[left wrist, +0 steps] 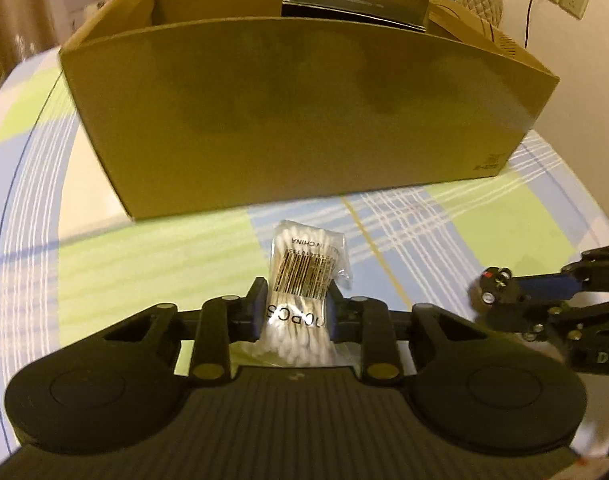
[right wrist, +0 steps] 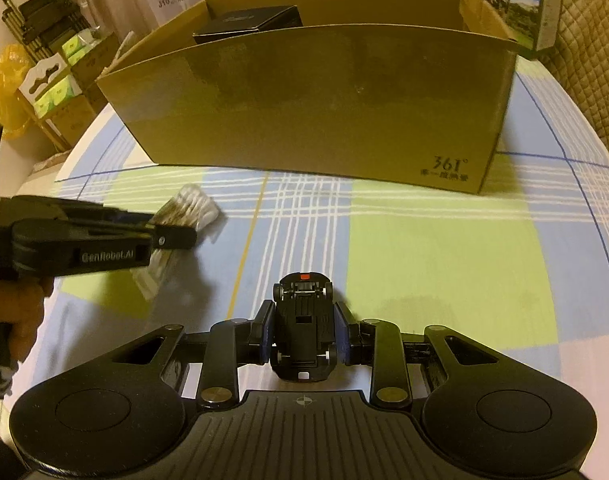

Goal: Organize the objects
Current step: 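Carry the swab pack and toy car up over the cardboard box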

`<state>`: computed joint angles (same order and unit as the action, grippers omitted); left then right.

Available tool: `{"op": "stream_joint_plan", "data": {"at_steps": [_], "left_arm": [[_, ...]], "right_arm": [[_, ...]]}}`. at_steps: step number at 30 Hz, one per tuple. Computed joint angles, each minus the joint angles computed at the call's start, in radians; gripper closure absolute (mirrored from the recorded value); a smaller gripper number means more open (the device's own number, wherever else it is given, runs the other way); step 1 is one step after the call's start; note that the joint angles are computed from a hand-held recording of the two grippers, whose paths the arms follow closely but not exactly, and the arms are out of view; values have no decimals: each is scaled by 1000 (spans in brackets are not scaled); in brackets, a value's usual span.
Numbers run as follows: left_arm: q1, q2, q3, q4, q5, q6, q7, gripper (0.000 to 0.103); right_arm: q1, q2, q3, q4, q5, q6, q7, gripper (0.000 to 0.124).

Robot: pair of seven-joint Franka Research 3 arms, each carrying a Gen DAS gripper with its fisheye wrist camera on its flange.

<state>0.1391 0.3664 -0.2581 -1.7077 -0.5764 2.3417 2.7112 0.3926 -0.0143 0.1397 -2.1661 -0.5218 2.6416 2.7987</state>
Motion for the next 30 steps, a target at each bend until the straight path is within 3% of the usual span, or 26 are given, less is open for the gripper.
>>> {"op": "stream_joint_plan", "data": {"at_steps": [4,9,15,30], "left_arm": [[-8,-85,8,-103,3,42,22,81],[-21,-187,29,-201,-66,39,49,81],[-48,-313,97,-291,-153,-12,58,81],[-135,-540,229,-459,-170,-40,9,81]], "right_arm": [[1,-37,11,-19,7,-21,0,96],[-12,-84,35,-37,-4,-38,17,97],[-31,-143,75,-60,-24,-50,55,96],[-76,-296,171,-123,-18,-89,98,96]]}}
